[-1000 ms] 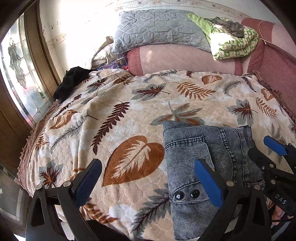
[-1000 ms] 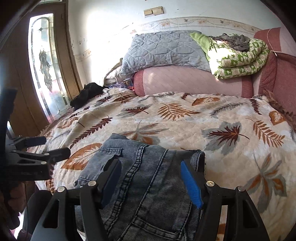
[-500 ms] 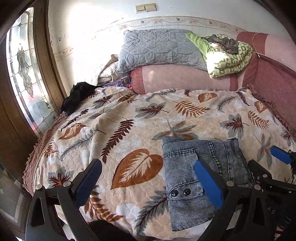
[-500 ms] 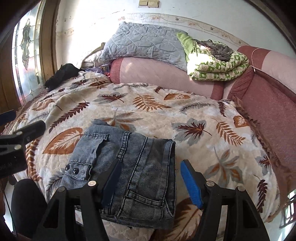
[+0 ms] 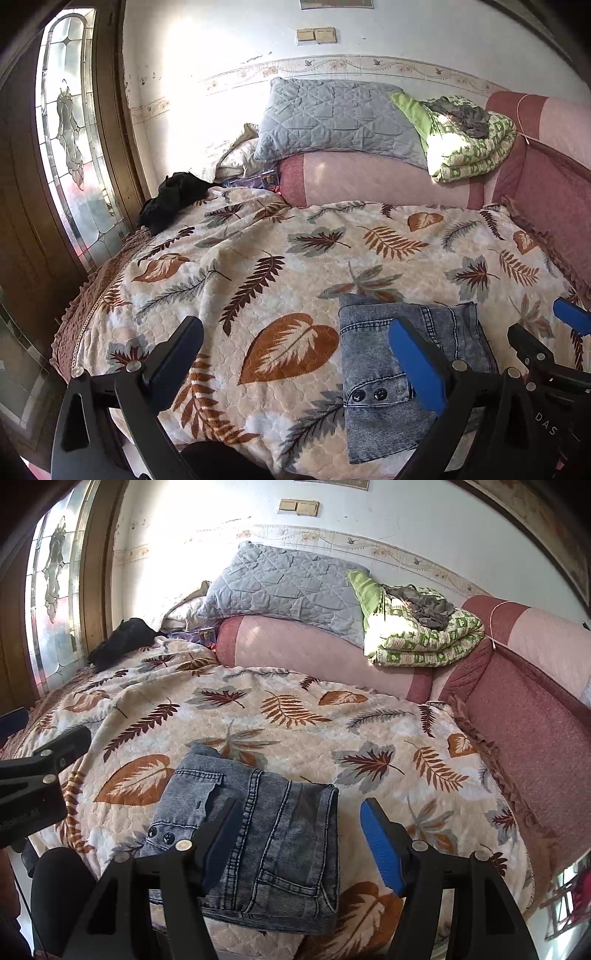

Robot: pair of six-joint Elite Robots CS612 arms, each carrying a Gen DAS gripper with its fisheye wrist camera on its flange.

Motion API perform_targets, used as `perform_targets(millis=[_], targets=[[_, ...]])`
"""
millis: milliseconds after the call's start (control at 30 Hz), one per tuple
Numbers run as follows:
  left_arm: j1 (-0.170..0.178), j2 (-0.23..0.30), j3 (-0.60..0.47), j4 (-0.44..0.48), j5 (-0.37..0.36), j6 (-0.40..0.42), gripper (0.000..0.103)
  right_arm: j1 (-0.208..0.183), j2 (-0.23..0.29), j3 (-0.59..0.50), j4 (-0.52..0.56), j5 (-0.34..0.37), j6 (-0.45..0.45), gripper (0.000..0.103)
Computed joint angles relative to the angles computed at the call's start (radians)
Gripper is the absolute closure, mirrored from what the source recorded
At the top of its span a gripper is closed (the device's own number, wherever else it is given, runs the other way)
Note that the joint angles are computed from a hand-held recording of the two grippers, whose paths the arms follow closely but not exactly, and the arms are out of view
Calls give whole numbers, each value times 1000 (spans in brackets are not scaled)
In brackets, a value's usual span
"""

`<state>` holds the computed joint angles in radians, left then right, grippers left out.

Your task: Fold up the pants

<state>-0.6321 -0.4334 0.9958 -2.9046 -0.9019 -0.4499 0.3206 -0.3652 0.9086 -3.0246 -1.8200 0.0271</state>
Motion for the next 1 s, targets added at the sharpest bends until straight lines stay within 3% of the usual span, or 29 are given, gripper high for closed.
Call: perform_targets(millis=[633, 1000], targets=[[-19, -13, 23, -21, 84, -4, 3, -1, -21, 28, -7, -7, 21, 33], [-24, -13, 26, -28, 76, 49, 3, -1, -24, 35, -5, -5, 20, 33]])
